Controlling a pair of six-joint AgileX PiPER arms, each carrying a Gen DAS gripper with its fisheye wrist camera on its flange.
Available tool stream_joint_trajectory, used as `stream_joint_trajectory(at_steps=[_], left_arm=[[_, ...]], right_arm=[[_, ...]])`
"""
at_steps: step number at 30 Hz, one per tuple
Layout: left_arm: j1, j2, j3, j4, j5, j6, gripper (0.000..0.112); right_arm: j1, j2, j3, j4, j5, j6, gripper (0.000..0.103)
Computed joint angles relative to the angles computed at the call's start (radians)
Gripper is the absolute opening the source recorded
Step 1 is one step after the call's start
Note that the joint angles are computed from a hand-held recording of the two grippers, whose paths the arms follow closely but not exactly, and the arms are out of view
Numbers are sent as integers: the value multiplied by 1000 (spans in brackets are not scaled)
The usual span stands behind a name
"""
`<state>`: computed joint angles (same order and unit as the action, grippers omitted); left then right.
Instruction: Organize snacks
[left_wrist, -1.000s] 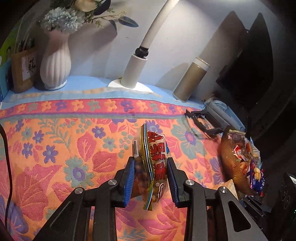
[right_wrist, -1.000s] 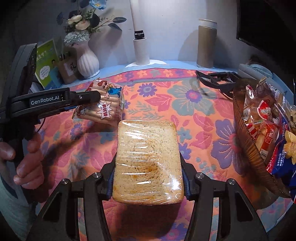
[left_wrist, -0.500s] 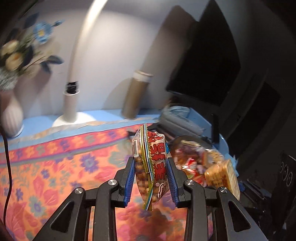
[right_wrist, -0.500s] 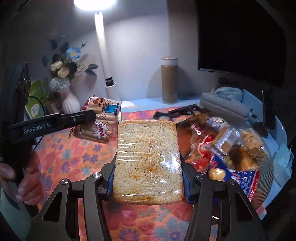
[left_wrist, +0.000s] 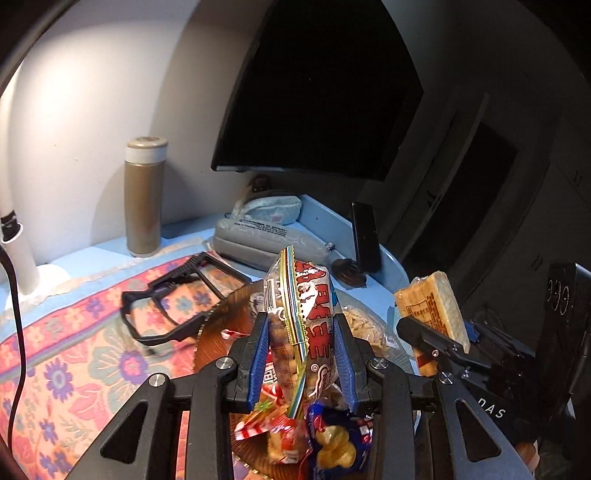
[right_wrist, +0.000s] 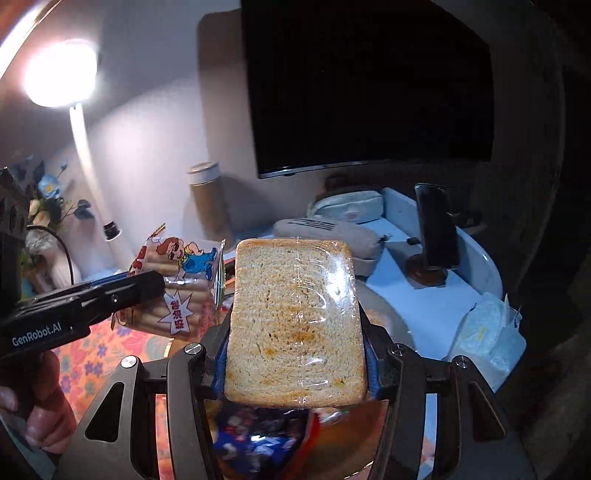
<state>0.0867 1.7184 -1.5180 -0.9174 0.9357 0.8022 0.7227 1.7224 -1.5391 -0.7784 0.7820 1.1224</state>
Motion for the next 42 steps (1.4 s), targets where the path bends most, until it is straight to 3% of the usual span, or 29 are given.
stream_joint_trajectory(at_steps=[5, 8, 10, 11, 12, 17, 31, 42], left_arm=[[-31, 41, -16, 30, -15, -30, 32], [-28, 76, -37, 37, 19, -41, 33], [-38, 91, -47, 91, 2, -67, 48], [-48, 90, -40, 132, -31, -83, 66], [-49, 84, -21, 157, -72, -89, 71], [-18, 100, -3, 149, -73, -80, 71], [69, 43, 69, 98, -54, 7, 71], [320, -62, 180, 20, 9, 120, 71]], right_arm=[[-57, -8, 44, 42, -64, -32, 53], [-79, -2, 53, 90, -97, -80, 53], [-84, 13, 43, 120, -93, -108, 54], [-82, 16, 42, 109, -86, -93, 58], [-77, 15, 44, 88, -77, -68, 61], [-72, -16, 77, 46, -99, -11, 65], [-5, 39, -25, 71, -36, -52, 65], [124, 142, -225, 89, 35, -140, 65]])
